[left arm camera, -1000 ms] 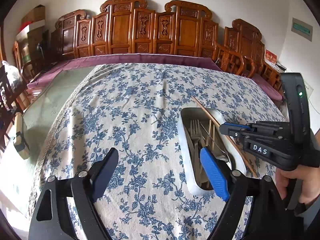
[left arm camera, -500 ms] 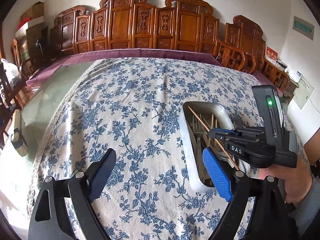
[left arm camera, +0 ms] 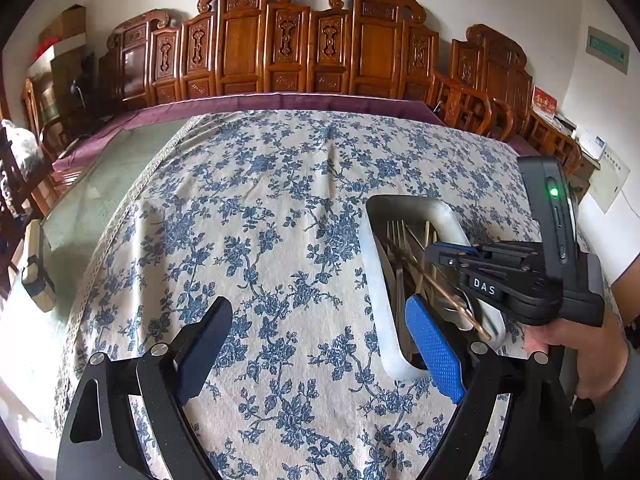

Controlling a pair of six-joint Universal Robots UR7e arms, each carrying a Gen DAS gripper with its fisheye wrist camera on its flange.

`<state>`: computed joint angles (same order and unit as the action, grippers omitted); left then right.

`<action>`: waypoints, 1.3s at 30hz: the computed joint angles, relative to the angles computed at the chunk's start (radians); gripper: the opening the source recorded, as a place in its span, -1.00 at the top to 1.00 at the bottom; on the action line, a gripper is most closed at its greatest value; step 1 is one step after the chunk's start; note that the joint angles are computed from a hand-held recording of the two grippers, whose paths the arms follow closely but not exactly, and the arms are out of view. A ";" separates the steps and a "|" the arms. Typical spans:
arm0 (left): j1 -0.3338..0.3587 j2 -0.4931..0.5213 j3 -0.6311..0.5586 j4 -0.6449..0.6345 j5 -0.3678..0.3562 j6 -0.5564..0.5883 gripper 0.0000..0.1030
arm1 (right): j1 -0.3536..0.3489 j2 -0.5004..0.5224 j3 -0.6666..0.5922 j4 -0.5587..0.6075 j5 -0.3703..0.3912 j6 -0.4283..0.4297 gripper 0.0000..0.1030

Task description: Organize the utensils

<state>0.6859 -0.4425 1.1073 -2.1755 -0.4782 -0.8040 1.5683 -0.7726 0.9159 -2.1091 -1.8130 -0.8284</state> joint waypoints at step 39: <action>-0.105 0.263 -0.396 0.217 -0.021 -0.062 -0.85 | -0.119 -0.407 0.236 -0.172 0.156 -0.045 -0.95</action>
